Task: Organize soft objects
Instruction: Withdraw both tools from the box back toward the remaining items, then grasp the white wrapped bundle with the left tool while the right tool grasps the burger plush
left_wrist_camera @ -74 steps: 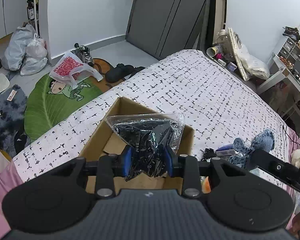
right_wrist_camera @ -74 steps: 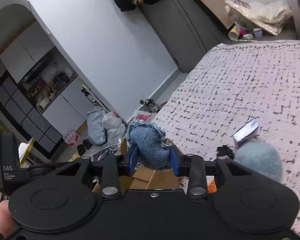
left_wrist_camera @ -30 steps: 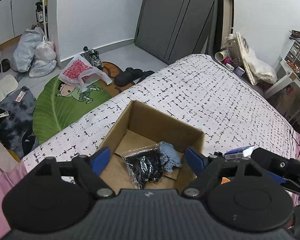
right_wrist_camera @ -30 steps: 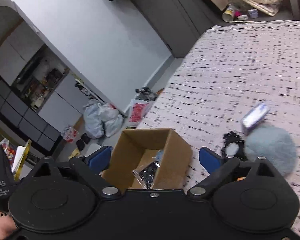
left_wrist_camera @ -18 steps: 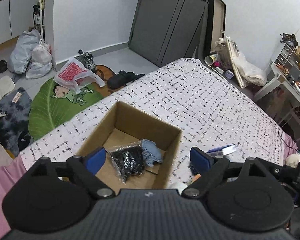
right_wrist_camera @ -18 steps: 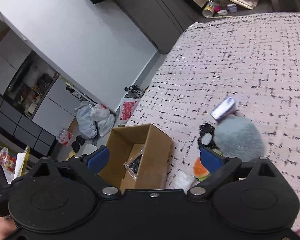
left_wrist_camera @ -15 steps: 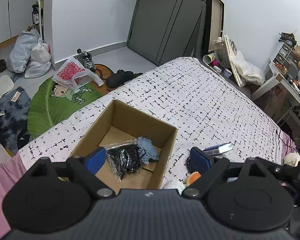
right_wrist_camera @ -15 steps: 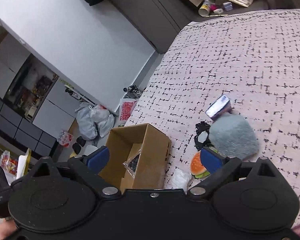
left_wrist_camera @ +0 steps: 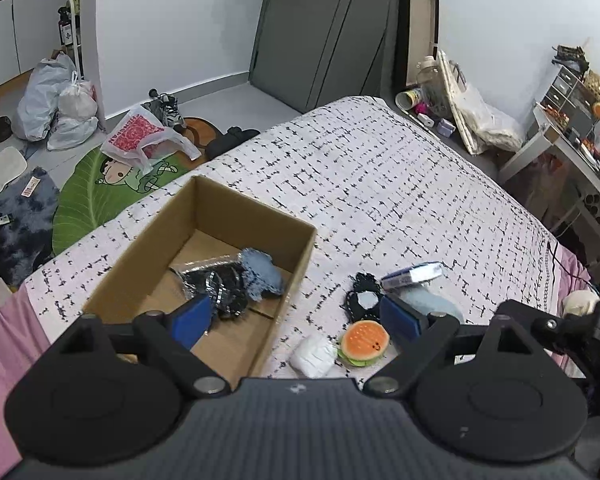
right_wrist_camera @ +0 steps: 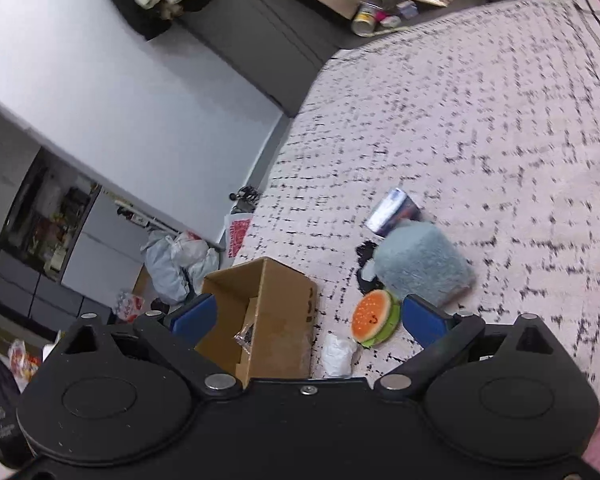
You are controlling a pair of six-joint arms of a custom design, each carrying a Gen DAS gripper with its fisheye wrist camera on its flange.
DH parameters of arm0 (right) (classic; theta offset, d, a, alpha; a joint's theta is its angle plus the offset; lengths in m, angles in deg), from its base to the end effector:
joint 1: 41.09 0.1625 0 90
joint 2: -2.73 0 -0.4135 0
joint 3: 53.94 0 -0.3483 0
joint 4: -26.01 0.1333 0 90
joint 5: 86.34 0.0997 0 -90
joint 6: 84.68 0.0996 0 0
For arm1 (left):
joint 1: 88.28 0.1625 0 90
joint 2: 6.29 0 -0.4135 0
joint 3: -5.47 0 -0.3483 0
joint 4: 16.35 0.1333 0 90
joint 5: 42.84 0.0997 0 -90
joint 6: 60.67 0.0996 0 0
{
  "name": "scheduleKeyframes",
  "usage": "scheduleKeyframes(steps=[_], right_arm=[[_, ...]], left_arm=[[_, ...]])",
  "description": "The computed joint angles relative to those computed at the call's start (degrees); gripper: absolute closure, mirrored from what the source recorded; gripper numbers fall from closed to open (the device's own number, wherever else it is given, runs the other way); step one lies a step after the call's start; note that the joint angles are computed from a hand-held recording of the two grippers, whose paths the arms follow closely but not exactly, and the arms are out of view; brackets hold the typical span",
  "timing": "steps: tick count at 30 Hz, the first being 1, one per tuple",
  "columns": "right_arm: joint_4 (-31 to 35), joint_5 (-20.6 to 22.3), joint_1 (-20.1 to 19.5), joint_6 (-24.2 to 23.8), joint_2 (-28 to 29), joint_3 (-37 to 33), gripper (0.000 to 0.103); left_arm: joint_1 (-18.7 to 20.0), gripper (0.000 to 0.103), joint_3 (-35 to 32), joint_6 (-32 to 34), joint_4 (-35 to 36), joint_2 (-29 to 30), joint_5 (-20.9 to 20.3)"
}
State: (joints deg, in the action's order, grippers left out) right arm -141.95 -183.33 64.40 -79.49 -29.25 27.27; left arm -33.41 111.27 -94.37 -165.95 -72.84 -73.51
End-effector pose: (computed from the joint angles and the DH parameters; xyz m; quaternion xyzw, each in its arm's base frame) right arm 0.3072 -0.6549 0.0790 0.0717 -0.9644 0.2542 0.0136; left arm -0.1348 -0.5721 0.3085 -0.0768 0.8563 -0.4020 0.3151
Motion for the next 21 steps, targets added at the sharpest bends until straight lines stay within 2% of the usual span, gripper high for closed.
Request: scheduleKeyframes(steps=[4, 7, 9, 11, 13, 15, 17, 21], right_arm=[[-0.22, 0.39, -0.9, 3.46, -0.36, 0.82, 0.005], [-0.49, 0.79, -1.64, 5.86, -0.35, 1.23, 0.013], [-0.24, 0.51, -2.05, 7.39, -0.17, 1.19, 0.022], [0.24, 0.32, -2.52, 8.83, 0.12, 1.04, 0.026], [0.68, 0.41, -3.05, 10.35, 0.4, 0.97, 0.03], [0.75, 0.92, -3.63, 11.77, 0.71, 1.03, 0.038], [0.5, 1.59, -4.11, 12.68, 0.98, 1.21, 0.041], [1.21, 1.95, -4.41, 13.32, 2.01, 0.5, 0.047]], left_arm=[[-0.35, 0.013, -0.67, -3.56, 2.55, 1.6, 0.79], [-0.22, 0.016, -1.04, -5.88, 3.18, 2.41, -0.14], [-0.08, 0.016, -1.17, -7.32, 2.75, 3.1, -0.67], [-0.04, 0.019, -1.61, -8.23, 2.99, 4.03, -0.61], [0.2, 0.027, -2.12, -9.04, 3.48, 5.02, -0.94], [0.61, 0.033, -2.71, -9.99, 4.05, 5.93, -1.74], [1.01, 0.038, -3.12, -11.42, 4.55, 6.79, -2.0], [1.69, 0.042, -4.15, -13.96, 6.89, 8.48, -1.79]])
